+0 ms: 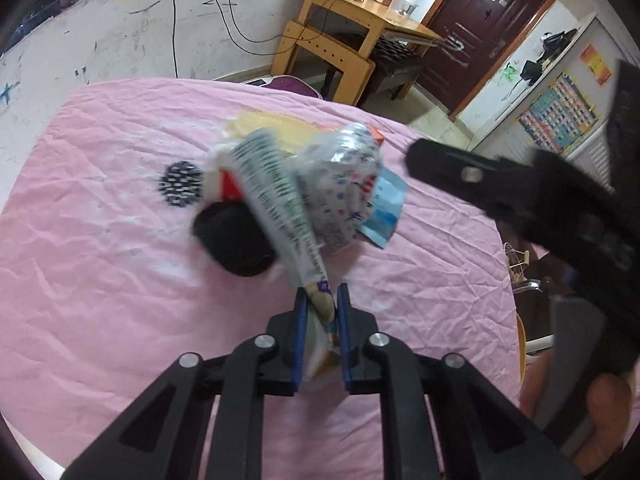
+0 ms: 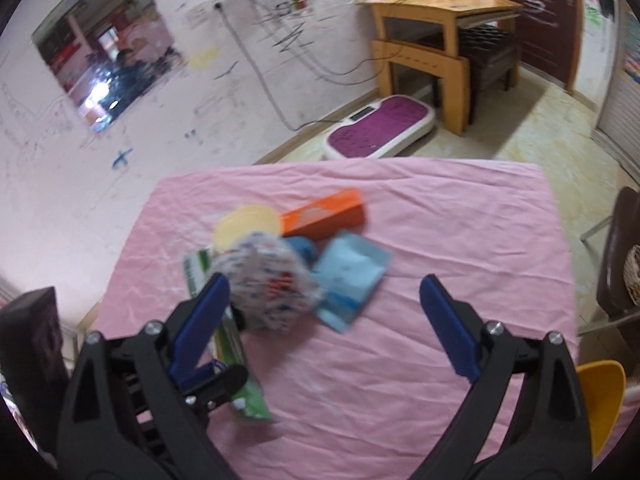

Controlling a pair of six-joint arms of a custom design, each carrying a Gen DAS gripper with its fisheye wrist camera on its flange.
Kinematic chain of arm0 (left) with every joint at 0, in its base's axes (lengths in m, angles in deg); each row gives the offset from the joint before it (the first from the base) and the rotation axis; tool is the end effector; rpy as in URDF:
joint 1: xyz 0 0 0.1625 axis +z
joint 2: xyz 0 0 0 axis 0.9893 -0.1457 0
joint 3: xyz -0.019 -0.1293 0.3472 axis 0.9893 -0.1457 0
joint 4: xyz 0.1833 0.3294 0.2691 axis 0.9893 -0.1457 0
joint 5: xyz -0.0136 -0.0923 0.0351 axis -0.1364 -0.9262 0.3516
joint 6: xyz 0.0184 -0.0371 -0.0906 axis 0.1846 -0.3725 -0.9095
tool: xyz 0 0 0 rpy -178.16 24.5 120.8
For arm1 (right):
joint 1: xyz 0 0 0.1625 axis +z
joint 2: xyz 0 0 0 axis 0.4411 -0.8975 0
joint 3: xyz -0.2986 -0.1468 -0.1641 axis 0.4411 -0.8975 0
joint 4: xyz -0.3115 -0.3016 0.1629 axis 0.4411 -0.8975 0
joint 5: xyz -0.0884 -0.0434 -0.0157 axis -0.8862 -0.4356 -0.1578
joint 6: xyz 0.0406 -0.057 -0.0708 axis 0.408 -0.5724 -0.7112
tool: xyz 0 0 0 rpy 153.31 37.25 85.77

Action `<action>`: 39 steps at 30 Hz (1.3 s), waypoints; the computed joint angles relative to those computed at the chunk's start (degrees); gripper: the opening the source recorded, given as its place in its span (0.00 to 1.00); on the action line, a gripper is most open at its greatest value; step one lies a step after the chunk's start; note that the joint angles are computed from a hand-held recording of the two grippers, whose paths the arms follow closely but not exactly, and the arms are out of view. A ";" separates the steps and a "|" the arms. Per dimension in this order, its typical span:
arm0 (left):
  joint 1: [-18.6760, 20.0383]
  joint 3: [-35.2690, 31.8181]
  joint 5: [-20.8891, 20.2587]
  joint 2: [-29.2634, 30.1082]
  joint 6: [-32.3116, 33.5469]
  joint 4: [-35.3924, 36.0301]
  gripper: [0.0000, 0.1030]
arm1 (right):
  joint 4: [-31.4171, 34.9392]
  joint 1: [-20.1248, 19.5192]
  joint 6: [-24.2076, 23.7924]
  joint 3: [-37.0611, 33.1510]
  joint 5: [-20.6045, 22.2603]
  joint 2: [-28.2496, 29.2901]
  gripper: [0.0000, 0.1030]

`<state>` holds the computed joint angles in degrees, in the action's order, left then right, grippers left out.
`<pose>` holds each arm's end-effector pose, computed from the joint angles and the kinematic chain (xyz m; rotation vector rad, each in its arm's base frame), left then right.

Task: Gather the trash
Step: 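Grasp the white-green milk powder tube with the left tool while the right tool grasps the white printed bag, then carry the tube and bag to the yellow bin and open both tools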

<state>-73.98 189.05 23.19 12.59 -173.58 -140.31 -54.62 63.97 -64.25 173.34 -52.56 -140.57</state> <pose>-0.4256 -0.2520 -0.0327 -0.4900 2.3686 -0.9573 0.1193 -0.4011 0.3403 1.1324 -2.6788 0.2122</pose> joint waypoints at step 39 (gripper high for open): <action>-1.02 5.90 -2.18 -10.34 -3.34 6.37 0.62 | -5.17 -4.81 -5.32 1.04 2.81 -6.54 0.18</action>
<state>-74.99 194.95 21.01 2.25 -176.92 -133.93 -59.79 59.16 -69.57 174.38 -49.75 -147.11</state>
